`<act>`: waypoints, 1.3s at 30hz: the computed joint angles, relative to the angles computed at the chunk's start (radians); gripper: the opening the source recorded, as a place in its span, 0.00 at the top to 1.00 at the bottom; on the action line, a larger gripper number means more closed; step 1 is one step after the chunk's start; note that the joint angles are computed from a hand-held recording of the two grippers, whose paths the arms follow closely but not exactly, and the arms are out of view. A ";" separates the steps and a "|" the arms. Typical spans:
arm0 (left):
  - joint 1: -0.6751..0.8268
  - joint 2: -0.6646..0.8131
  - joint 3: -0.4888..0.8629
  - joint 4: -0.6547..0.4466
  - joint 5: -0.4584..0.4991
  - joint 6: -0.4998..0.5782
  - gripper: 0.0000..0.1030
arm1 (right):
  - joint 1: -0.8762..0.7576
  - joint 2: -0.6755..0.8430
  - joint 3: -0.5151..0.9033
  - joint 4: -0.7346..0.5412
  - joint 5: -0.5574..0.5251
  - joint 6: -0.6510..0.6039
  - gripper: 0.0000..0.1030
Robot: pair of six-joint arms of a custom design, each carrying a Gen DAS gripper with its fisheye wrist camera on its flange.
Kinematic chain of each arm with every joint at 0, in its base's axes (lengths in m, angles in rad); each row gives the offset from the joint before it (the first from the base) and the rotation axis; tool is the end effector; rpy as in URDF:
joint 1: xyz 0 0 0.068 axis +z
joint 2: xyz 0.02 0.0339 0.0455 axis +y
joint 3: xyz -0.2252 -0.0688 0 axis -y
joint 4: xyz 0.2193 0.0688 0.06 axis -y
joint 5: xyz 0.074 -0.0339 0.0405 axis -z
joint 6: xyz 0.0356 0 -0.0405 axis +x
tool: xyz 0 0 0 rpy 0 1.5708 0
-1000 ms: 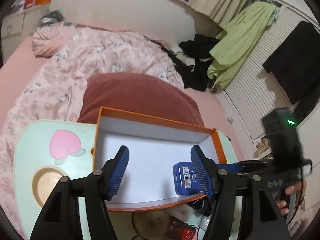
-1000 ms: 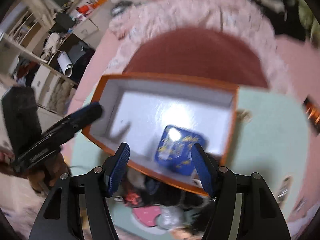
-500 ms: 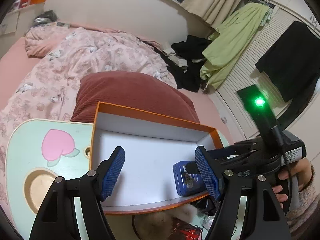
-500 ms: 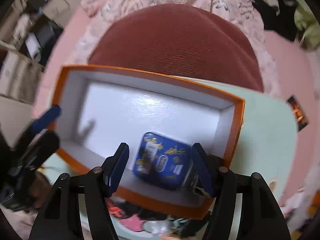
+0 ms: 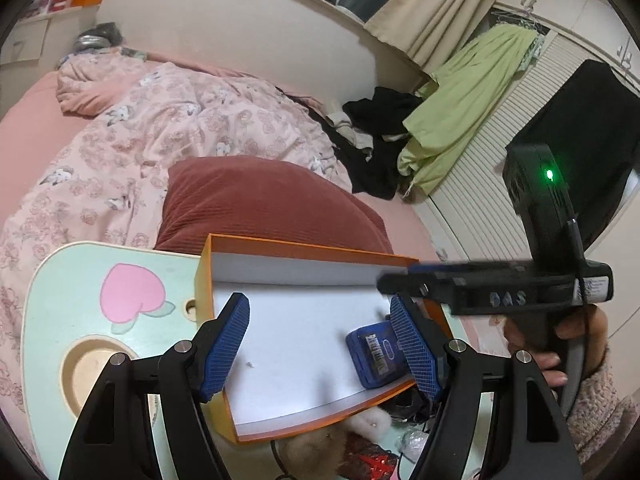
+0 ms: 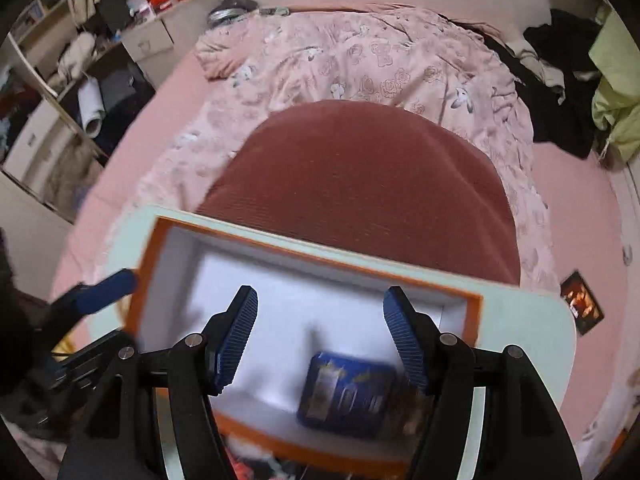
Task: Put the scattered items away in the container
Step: 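Close the right tool on the blue tin inside the box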
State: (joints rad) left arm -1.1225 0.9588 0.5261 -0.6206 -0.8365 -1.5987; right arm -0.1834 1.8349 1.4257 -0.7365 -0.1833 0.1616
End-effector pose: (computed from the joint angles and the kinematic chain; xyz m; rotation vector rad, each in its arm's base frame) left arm 0.0946 -0.1357 0.1753 -0.7709 2.0781 -0.3657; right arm 0.3441 -0.0572 0.1994 0.4114 2.6741 0.2422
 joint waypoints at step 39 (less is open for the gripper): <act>0.108 0.039 -0.165 0.390 -0.049 0.283 0.26 | -0.052 0.385 0.623 -0.556 0.041 -0.123 0.15</act>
